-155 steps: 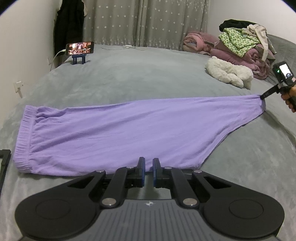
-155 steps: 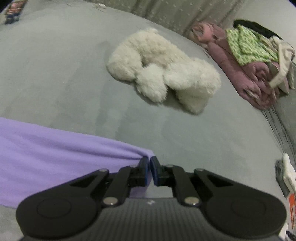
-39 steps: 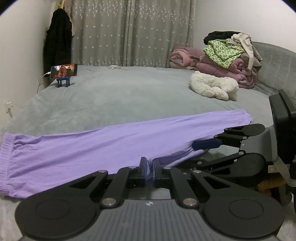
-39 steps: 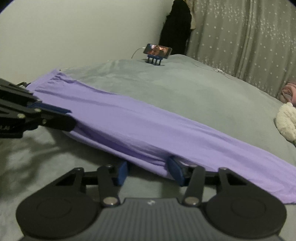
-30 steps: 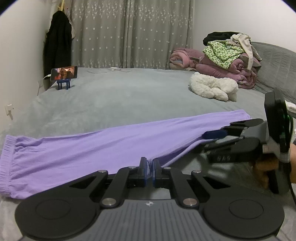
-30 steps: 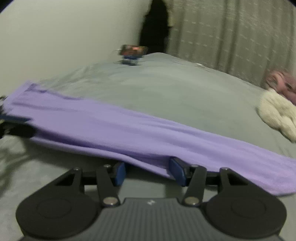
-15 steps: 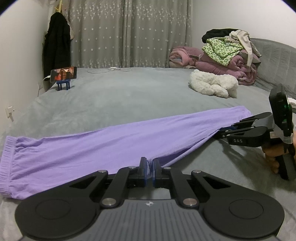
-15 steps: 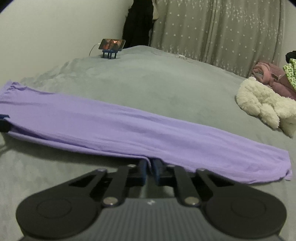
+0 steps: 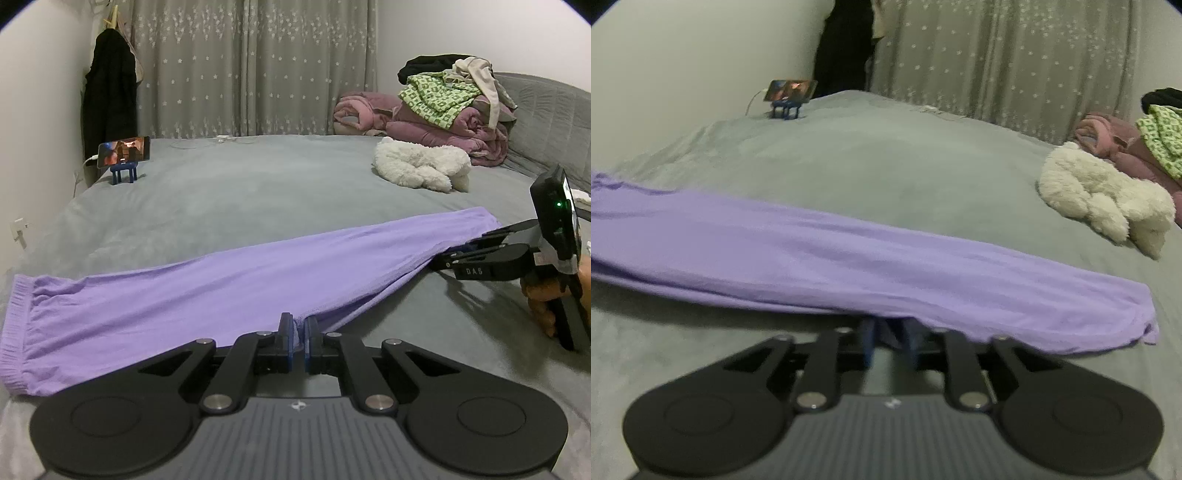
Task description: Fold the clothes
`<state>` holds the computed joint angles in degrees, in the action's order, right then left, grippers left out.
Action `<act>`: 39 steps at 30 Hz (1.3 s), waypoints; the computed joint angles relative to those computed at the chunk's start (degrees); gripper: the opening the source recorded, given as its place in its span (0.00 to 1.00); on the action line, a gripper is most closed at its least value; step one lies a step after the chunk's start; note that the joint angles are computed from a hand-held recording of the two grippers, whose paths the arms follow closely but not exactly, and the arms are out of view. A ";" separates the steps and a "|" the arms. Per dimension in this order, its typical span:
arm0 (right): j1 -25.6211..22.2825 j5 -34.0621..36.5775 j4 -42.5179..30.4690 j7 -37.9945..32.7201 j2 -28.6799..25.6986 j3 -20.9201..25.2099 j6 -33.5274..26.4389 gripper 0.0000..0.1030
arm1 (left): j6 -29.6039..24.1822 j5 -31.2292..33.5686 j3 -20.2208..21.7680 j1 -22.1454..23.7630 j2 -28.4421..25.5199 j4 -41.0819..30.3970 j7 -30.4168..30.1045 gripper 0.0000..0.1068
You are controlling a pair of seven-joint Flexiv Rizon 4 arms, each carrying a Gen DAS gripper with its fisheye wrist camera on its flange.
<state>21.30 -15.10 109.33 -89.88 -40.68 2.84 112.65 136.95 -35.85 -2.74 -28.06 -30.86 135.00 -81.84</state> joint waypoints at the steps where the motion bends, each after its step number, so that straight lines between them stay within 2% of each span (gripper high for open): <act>1: -1.24 -0.58 -0.42 0.50 -0.27 1.14 -0.28 0.23 | -0.04 -0.29 0.00 -0.23 0.00 -0.07 0.15 0.05; 2: -2.34 -1.16 -0.74 1.02 -0.49 2.13 -0.52 0.23 | -0.10 -0.53 0.02 -0.41 0.01 -0.13 0.33 0.05; 3: -2.81 -1.44 -0.82 1.38 -0.50 2.49 -0.68 0.19 | -0.16 -0.68 0.05 -0.51 0.03 -0.17 0.51 0.05; 5: -1.43 -0.80 -0.32 1.33 0.19 0.80 -1.34 0.08 | -0.21 -0.70 0.05 -0.49 -0.01 -0.17 0.63 0.05; 6: -0.49 -0.30 0.02 1.17 0.64 -0.28 -1.78 0.06 | -0.22 -0.71 0.07 -0.49 -0.03 -0.13 0.68 0.05; 16: 5.42 3.28 3.13 0.79 4.99 -6.06 -6.49 0.05 | -1.78 -2.83 0.35 -1.77 0.64 -0.06 3.15 0.05; 24: 3.05 1.67 4.15 0.68 6.92 -3.98 -9.69 0.05 | -2.48 -1.80 0.21 -1.04 1.11 0.25 2.84 0.05; 28: 6.64 2.43 5.26 1.19 7.67 -8.39 -10.03 0.03 | -4.11 -2.37 0.57 -1.36 1.32 0.05 4.09 0.05; 29: 6.27 2.68 5.15 1.59 7.56 -8.08 -9.98 0.03 | -4.34 -2.49 0.65 -1.43 1.32 0.02 4.25 0.05; 32: 5.39 4.30 4.59 3.71 6.89 -7.45 -8.99 0.04 | -5.29 -1.70 0.47 -1.03 1.56 0.25 3.85 0.05; 34: 7.32 6.47 4.33 5.79 6.52 -9.92 -8.55 0.08 | -6.82 -1.62 0.72 -1.17 1.86 0.25 4.59 0.05; 37: 10.26 10.43 3.70 9.67 5.77 -13.70 -7.91 0.19 | -8.46 -2.23 1.20 -1.82 2.03 0.16 5.47 0.05; 39: 9.85 12.22 2.80 12.66 5.16 -13.75 -8.18 0.24 | -9.29 -0.69 0.99 -0.97 2.66 0.58 4.74 0.06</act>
